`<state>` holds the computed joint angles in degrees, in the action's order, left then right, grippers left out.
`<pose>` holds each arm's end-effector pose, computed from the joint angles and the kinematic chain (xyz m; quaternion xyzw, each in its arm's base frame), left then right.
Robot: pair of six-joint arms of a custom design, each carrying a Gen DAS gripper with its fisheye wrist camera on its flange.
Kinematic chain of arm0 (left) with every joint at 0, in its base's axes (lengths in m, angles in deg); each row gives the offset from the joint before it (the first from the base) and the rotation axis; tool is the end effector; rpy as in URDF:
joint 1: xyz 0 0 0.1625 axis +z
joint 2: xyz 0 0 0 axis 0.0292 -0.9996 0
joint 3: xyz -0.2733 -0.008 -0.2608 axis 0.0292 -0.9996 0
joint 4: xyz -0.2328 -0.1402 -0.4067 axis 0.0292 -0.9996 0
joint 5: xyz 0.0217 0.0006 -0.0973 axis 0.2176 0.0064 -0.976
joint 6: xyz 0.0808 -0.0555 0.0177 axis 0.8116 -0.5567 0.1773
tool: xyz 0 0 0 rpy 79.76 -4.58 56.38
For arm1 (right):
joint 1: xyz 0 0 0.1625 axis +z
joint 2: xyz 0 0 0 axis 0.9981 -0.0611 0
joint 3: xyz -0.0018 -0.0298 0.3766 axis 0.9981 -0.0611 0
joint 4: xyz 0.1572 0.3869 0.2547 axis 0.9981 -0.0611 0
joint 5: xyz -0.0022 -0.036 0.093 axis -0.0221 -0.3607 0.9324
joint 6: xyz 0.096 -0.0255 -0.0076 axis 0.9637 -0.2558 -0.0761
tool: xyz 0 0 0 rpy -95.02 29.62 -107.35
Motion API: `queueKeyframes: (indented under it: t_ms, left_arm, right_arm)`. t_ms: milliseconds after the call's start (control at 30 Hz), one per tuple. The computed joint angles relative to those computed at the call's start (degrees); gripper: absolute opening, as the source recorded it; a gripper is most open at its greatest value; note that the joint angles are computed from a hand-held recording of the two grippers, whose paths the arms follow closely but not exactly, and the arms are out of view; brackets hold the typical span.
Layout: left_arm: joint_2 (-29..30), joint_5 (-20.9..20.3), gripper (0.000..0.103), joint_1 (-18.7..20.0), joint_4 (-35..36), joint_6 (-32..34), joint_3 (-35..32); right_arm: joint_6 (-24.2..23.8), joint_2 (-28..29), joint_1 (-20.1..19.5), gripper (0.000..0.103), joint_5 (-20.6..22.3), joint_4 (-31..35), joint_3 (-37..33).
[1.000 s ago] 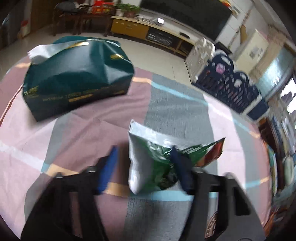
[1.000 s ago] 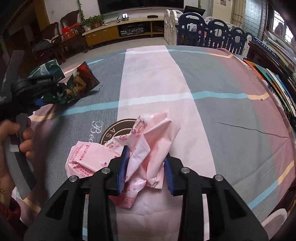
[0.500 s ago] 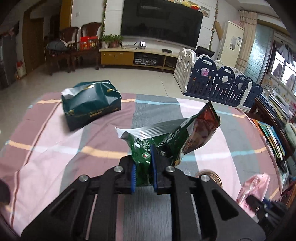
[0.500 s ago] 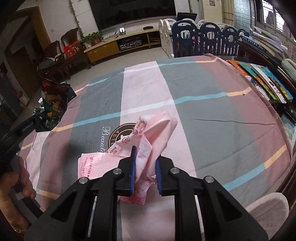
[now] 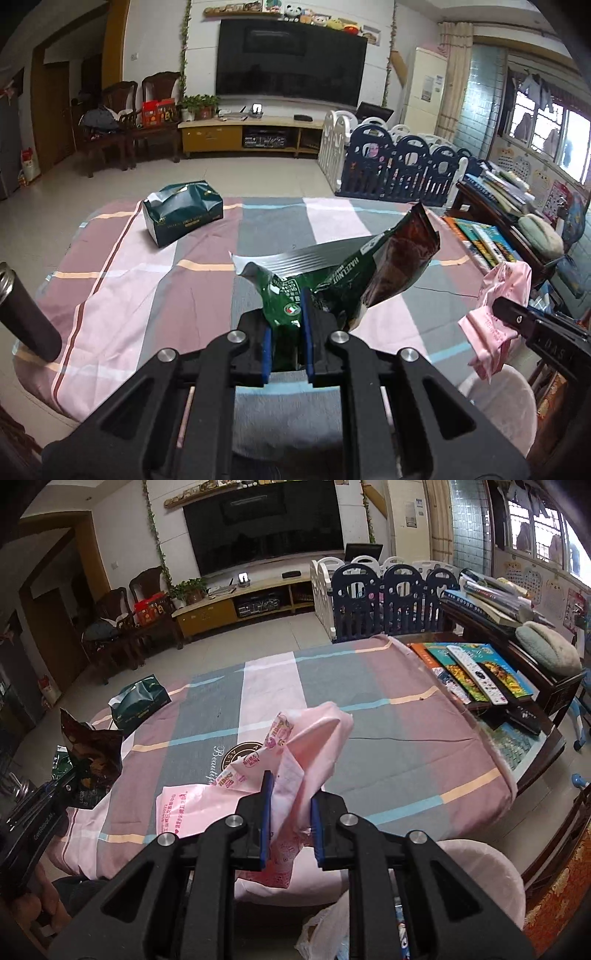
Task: Collect trash
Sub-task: 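Carry the wrapper and pink bag over the wastebasket and open both tools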
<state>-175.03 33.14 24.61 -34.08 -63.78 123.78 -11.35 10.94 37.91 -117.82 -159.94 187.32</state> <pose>-0.1688 -0.3356 0.3119 0.0646 0.8186 -0.4533 0.3468 0.3518 -0.3911 0.1455 0.2008 -0.8887 0.3285 0.2489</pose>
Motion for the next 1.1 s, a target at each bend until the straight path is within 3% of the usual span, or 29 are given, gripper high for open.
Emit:
queueKeyframes:
  t_ms: [67,167,300,400,533,667,800,867,900,933,1000,1100]
  left_arm:
    - [-0.7,-1.6,0.014,-3.5,6.0,-5.6,-0.7]
    - [-0.5,-4.8,0.014,-9.1,9.2,-8.8,-0.5]
    - [1.0,-13.2,0.014,-13.7,-1.8,-1.7,2.3]
    - [5.9,-18.6,0.014,-15.3,-9.1,3.3,3.3]
    - [13.2,-24.4,0.014,-15.4,-17.4,8.9,3.2]
    - [19.8,-28.0,0.014,-14.5,-23.3,14.3,2.7]
    - [23.7,-32.5,0.015,-11.2,-29.0,18.6,2.3]
    - [25.9,-35.0,0.018,-9.9,-31.5,19.9,2.2]
    - [27.0,-36.2,0.027,-9.2,-32.6,20.5,2.0]
    - [27.5,-36.9,0.044,-8.9,-33.2,20.6,2.1]
    - [27.7,-36.6,0.060,-8.4,-33.5,20.1,2.1]
    - [25.3,-33.4,0.066,-9.6,-30.6,17.4,2.2]
  right_arm:
    - [-0.4,-3.8,1.0,0.019,-1.1,0.9,2.0]
    - [-2.4,-11.1,2.1,0.019,-3.0,2.3,5.8]
    - [-2.3,-23.6,1.7,0.019,-4.3,7.9,11.4]
    - [-1.9,-34.1,0.8,0.019,-6.2,13.2,15.7]
    - [-2.8,-45.4,-1.9,0.019,-7.2,18.8,20.7]
    - [-4.3,-48.9,-4.4,0.019,-7.1,21.5,22.5]
    - [-5.1,-51.0,-6.1,0.019,-6.8,23.4,23.3]
    - [-4.9,-52.1,-7.1,0.019,-6.3,24.6,23.6]
    - [-4.8,-52.7,-7.5,0.019,-5.9,25.4,23.7]
    - [-4.7,-53.4,-7.8,0.019,-5.4,26.4,23.9]
    - [-4.8,-53.9,-8.0,0.020,-4.8,27.3,24.1]
    - [-3.9,-54.1,-8.1,0.028,-3.9,28.8,24.4]
